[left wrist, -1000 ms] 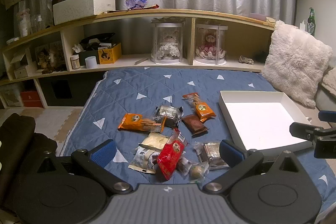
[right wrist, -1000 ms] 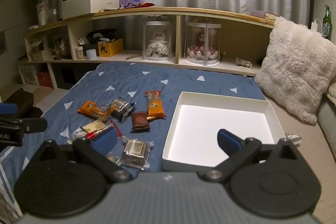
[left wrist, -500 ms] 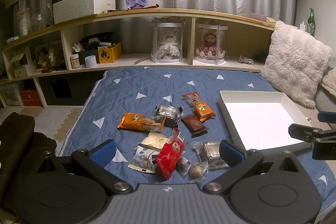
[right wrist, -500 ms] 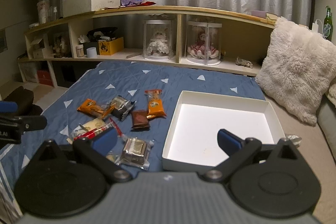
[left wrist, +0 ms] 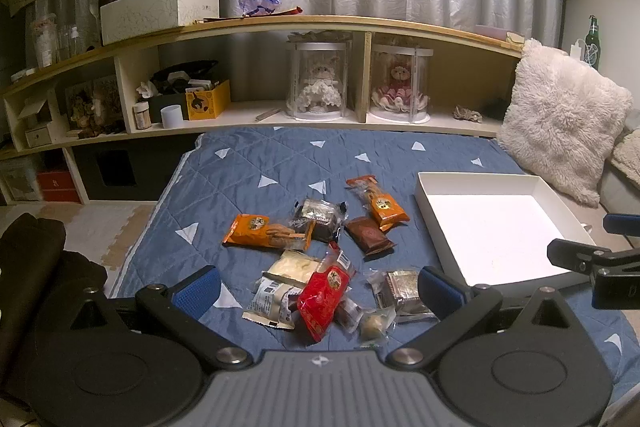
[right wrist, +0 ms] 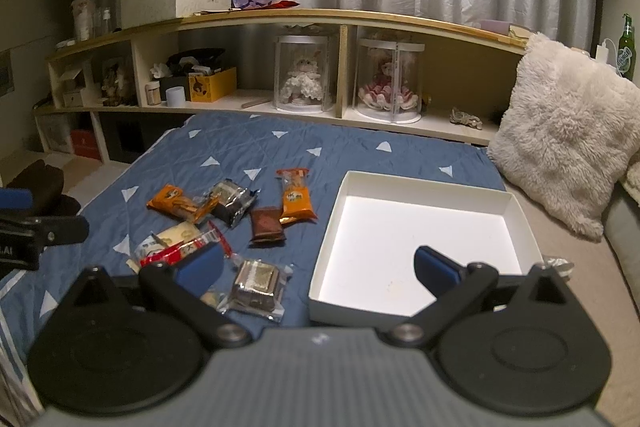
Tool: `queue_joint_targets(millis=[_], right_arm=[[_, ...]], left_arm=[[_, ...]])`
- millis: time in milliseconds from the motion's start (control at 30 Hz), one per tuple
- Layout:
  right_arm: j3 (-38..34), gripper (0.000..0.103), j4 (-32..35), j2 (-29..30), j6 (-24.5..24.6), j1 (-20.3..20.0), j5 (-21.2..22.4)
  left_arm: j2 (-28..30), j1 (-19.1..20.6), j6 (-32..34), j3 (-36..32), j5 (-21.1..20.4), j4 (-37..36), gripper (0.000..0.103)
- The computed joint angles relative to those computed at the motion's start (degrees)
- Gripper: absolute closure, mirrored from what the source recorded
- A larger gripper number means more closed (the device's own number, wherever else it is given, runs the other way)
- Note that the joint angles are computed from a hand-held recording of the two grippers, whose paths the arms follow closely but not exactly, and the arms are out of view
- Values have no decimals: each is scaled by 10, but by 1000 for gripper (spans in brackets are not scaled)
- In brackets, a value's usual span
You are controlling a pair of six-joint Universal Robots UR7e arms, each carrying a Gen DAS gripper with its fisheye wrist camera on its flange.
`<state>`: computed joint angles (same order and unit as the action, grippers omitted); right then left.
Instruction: Organize snacks
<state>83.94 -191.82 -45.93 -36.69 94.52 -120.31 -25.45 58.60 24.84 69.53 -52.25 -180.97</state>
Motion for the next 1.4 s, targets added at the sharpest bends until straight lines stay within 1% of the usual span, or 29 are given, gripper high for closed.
queue_joint_targets(millis=[1400], right_arm=[[-1,1,8,-1,-9,1,-1]], left_arm=[[0,0,-3,0,0,0,0]])
